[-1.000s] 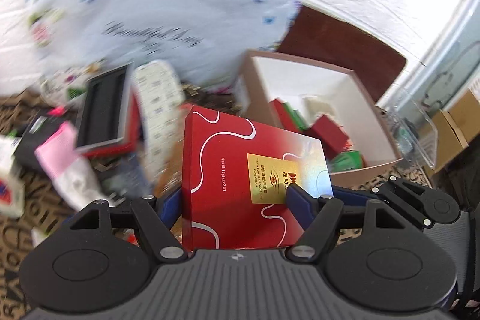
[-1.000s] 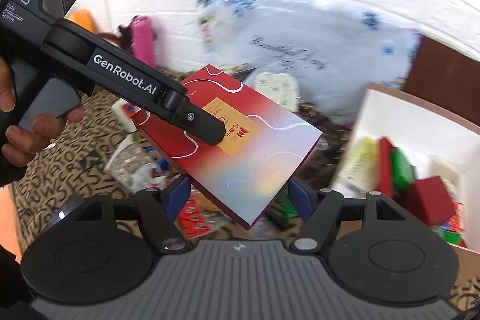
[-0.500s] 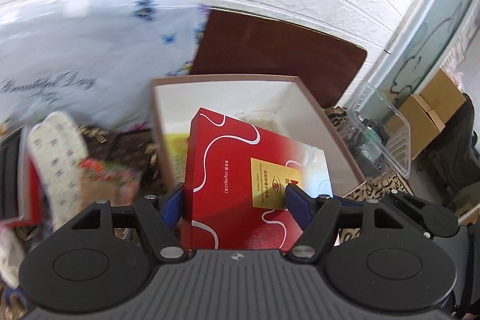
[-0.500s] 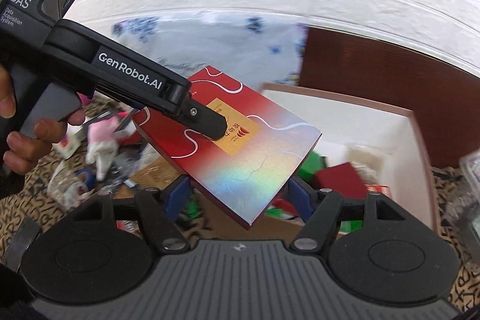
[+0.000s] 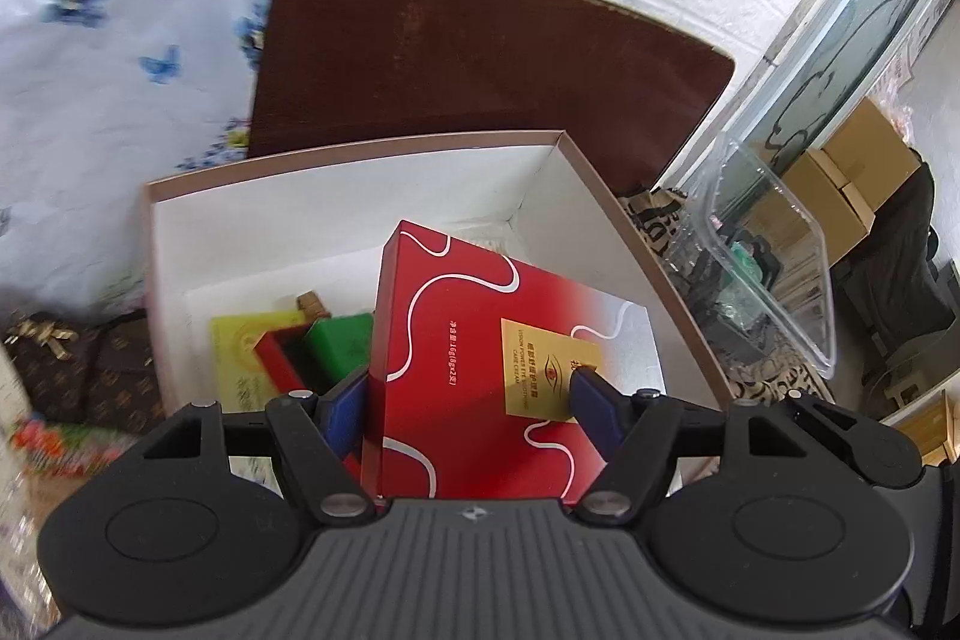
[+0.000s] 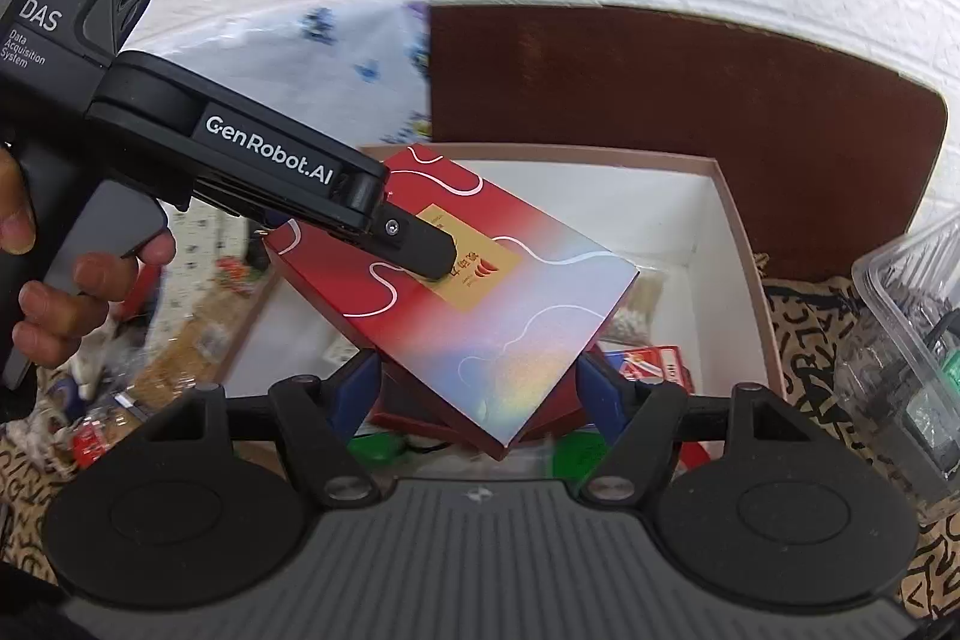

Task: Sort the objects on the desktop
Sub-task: 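Carry the gift box with the left tool into the cardboard box, then open the left tool to release the gift box inside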

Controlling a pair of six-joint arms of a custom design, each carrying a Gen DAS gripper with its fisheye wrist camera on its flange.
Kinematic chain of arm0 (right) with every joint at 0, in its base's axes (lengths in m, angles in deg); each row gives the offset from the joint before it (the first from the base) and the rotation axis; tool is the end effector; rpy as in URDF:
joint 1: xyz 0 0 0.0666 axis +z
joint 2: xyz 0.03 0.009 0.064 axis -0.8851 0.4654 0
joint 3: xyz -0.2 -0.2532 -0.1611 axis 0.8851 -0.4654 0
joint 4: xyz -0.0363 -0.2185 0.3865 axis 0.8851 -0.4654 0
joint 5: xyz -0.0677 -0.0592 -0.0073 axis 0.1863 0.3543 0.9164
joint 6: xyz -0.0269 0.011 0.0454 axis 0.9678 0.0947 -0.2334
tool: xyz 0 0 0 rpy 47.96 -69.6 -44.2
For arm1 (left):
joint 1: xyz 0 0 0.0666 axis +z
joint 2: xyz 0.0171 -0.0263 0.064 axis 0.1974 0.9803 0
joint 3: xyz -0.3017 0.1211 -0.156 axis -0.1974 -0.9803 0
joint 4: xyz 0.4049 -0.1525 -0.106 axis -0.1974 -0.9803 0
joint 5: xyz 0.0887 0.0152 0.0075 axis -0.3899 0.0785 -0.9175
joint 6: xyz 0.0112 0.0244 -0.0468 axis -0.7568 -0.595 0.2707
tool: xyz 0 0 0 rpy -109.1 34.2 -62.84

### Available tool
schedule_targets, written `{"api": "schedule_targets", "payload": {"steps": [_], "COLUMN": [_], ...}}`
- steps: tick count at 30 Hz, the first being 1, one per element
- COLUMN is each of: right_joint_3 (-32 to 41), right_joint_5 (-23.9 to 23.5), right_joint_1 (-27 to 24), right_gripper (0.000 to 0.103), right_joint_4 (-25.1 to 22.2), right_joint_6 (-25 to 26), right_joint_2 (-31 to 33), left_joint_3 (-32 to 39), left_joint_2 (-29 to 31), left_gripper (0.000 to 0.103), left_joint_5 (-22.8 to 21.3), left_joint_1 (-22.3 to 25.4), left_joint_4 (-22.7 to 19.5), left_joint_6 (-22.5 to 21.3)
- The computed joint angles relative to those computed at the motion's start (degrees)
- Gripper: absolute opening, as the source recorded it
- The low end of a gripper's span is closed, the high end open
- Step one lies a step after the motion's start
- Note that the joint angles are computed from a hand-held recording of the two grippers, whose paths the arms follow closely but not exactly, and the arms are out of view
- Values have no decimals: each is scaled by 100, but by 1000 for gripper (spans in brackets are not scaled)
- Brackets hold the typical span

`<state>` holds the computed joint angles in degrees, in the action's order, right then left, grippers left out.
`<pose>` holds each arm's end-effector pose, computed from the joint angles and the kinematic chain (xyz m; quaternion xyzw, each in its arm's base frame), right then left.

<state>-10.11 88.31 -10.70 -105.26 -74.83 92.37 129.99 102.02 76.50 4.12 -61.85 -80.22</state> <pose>0.2405 0.2705 0.4950 0.0042 0.9076 0.0341 0.4183 0.4138 -0.0708 0.4938 0.1966 0.9099 -0.2409 0.2744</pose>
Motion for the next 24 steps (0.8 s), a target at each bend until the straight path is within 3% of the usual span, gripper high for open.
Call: {"api": "schedule_targets", "payload": {"steps": [8,11,13,15,17,24], "right_joint_3": [-213,-227,43,135,49,-51], "right_joint_5": [-576,-817,-704,-661,-661,-510], "right_joint_1": [-913,-1257,-1430,-1460,-1440,-1289], "right_gripper": [66,66,67,68,73,82], "right_joint_4": [195,474,113,73,221,-19], "right_joint_6": [409,626,774,876,949,455], "right_joint_2": [201,342,725,877,810,713], "left_joint_3": [186,94,105,106,86,127], "left_joint_2": [796,878,904,883,839,734], "left_gripper": [70,75,81,93,97,97], "left_joint_5": [-235,-594,-722,-607,-585,-690], "left_joint_1": [-370,-510,-503,-390,-296,-177], "left_joint_4": [283,526,575,576,599,414], "left_joint_6": [13,59,205,254,253,250]}}
